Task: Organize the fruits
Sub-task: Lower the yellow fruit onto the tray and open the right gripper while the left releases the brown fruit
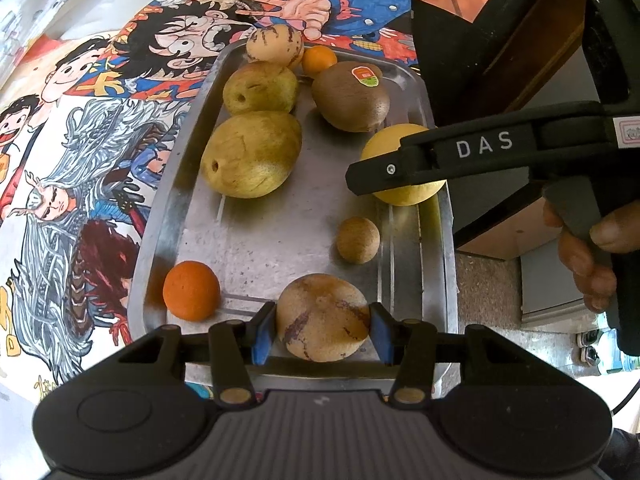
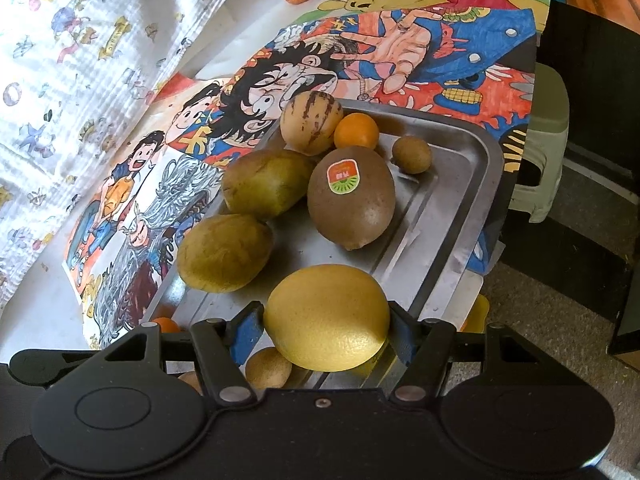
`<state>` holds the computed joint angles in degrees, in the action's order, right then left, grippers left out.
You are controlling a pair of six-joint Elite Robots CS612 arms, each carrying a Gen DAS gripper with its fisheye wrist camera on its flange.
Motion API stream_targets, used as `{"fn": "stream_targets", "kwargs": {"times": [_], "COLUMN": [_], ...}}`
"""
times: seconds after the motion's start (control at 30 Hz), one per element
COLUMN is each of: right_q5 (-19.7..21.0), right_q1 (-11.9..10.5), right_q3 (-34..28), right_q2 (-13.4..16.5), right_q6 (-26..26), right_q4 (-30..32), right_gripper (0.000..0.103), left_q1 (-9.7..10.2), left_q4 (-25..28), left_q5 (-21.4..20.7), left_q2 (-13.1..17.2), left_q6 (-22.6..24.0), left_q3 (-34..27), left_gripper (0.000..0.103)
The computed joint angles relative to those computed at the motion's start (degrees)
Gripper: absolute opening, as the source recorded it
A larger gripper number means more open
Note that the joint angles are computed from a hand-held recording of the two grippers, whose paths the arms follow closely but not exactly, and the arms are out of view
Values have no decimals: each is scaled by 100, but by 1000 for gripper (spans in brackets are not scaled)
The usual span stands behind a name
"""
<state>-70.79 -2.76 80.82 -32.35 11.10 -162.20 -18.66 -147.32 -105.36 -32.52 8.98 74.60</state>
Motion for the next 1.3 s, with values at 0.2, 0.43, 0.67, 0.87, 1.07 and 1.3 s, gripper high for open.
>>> {"fn": "stream_targets", "kwargs": {"times": [0.2,0.43,0.67,0.87,1.07,1.3], "right_q5": [-6,-25,-65,-19,161,207], "right_q1": [3,1,1,0,-28,-40], "right_q3": [-11,18,36,55,93,187], "right_q2": [19,22,11,-19,-46,-104], "right_q6": [76,196,317,336,394,483], "right_q4": [-52,-158,-186,-97,-115,-222], "right_gripper": [67,67,68,68,71,72], "left_q1": [-5,-16,-2,7,17,-13], "left_q4": [-21,45,-56,21,68,87], "left_q5": [25,82,82,156,193,235], "left_q2": [-1,2,-2,4,-35,-74], "left_q6": [-106,-214,-403,-584,-656,-584], "left_q3": [6,-6,29,-17,-6,48], "left_gripper": [54,54,54,55,56,62]}}
